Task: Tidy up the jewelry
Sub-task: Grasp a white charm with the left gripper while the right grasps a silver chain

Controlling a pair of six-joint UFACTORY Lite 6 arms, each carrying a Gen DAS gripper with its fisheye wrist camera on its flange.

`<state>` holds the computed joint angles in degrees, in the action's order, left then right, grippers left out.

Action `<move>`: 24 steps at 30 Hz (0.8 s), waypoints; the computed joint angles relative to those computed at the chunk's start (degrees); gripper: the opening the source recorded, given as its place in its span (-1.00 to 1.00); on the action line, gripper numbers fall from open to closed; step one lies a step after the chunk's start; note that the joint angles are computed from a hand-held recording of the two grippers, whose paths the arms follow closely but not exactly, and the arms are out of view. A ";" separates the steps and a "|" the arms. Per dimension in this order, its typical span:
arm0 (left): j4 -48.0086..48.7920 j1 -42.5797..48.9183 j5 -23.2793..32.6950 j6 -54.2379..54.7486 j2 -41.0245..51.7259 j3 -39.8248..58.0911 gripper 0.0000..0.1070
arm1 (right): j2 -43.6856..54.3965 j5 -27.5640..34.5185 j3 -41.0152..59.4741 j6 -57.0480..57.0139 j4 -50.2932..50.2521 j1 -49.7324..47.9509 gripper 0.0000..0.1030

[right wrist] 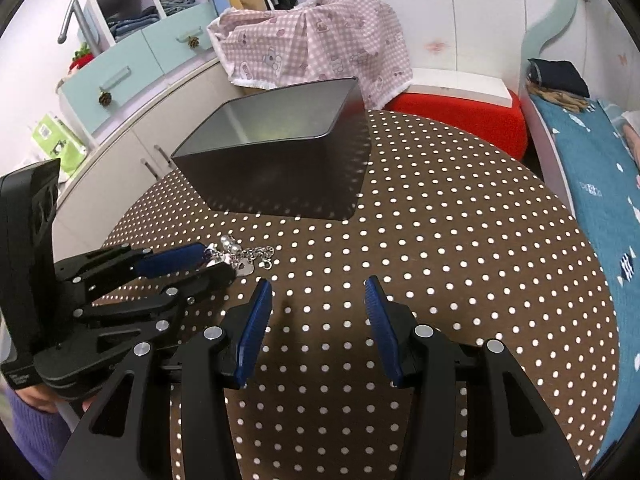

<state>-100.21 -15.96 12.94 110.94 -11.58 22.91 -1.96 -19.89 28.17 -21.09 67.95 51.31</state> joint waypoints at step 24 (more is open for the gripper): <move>14.95 16.93 13.89 -6.94 -3.03 -2.18 -0.69 | 23.50 -3.21 26.16 -33.75 25.01 2.96 -0.08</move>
<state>-85.26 0.97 26.83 104.00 -14.62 20.73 21.53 -23.10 54.33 -54.84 92.96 54.27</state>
